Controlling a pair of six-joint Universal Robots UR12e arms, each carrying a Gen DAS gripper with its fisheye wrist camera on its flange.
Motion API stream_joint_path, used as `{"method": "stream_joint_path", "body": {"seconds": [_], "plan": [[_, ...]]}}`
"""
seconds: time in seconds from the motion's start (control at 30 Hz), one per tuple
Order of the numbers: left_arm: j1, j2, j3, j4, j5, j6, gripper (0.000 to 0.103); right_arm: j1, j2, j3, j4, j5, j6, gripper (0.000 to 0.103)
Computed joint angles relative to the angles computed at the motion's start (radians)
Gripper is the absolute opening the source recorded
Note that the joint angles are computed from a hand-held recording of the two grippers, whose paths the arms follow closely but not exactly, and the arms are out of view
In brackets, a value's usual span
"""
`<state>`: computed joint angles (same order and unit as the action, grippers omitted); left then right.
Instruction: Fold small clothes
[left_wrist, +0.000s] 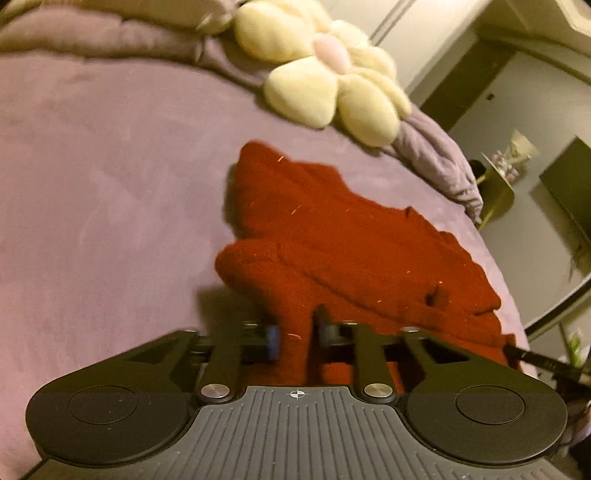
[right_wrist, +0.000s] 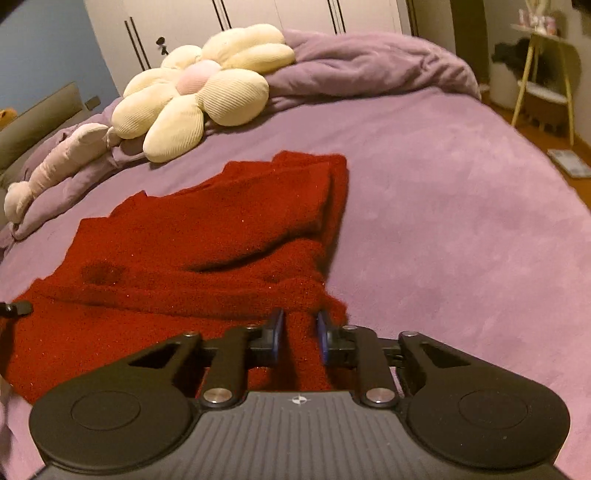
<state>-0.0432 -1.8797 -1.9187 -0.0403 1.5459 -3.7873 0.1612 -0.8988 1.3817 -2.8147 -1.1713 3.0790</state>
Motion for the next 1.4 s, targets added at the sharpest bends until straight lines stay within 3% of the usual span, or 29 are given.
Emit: {"method": "stream_joint_path", "body": {"seconds": [0.03, 0.2, 0.27, 0.37, 0.47, 0.53, 0.67, 0.73, 0.77, 0.83, 0.9, 0.97, 1.03, 1.1, 1.2, 1.27, 1.3, 1.33, 1.4], "plan": [[-0.005, 0.005, 0.0, 0.005, 0.007, 0.021, 0.015, 0.003, 0.0, -0.001, -0.009, -0.013, -0.014, 0.007], [-0.026, 0.044, 0.0, 0.09, 0.007, 0.132, 0.014, 0.008, -0.03, 0.034, -0.145, 0.008, -0.076, 0.006], [-0.035, 0.056, 0.008, 0.153, 0.018, 0.181, 0.013, 0.002, -0.041, 0.04, -0.223, 0.053, -0.05, 0.005], [-0.044, 0.049, 0.042, 0.25, 0.07, 0.219, 0.012, 0.004, -0.036, 0.018, -0.332, 0.055, -0.002, 0.005], [-0.034, 0.023, 0.082, 0.261, 0.113, 0.237, 0.012, 0.008, 0.0, -0.05, -0.384, 0.046, 0.098, 0.005], [-0.017, -0.003, 0.106, 0.206, 0.115, 0.196, 0.012, 0.02, 0.033, -0.109, -0.346, 0.003, 0.099, 0.006], [0.004, -0.059, 0.139, 0.034, 0.107, 0.122, 0.012, 0.042, 0.104, -0.215, -0.172, -0.066, 0.076, 0.006], [0.017, -0.071, 0.134, -0.026, 0.064, 0.092, 0.022, 0.049, 0.127, -0.247, -0.076, -0.085, 0.05, 0.01], [0.022, -0.071, 0.124, -0.036, 0.05, 0.077, 0.027, 0.05, 0.133, -0.258, -0.027, -0.088, 0.042, 0.011], [0.031, -0.074, 0.106, -0.015, 0.012, 0.08, 0.032, 0.048, 0.138, -0.265, 0.025, -0.078, 0.038, 0.029], [0.04, -0.073, 0.1, -0.041, -0.016, 0.103, 0.034, 0.043, 0.139, -0.267, 0.061, -0.044, 0.024, 0.033], [0.046, -0.078, 0.098, -0.033, -0.035, 0.103, 0.034, 0.044, 0.135, -0.257, 0.054, -0.041, 0.01, 0.033], [0.051, -0.082, 0.098, -0.012, -0.047, 0.097, 0.021, 0.048, 0.135, -0.256, 0.04, -0.041, -0.015, 0.027], [0.05, -0.081, 0.091, 0.01, -0.057, 0.097, 0.015, 0.058, 0.138, -0.263, 0.045, -0.076, -0.066, 0.018], [0.044, -0.083, 0.101, -0.003, -0.045, 0.12, 0.014, 0.068, 0.137, -0.276, 0.091, -0.111, -0.129, 0.017], [0.045, -0.081, 0.1, -0.005, -0.051, 0.123, 0.014, 0.063, 0.134, -0.271, 0.051, -0.107, -0.107, 0.033], [0.047, -0.081, 0.097, 0.001, -0.055, 0.124, 0.014, 0.061, 0.132, -0.263, 0.02, -0.119, -0.084, 0.058], [0.049, -0.081, 0.094, 0.002, -0.063, 0.121, 0.015, 0.057, 0.132, -0.257, -0.006, -0.121, -0.07, 0.067], [0.057, -0.086, 0.092, 0.015, -0.088, 0.097, 0.024, 0.05, 0.138, -0.267, 0.014, -0.128, -0.044, 0.067]]}}
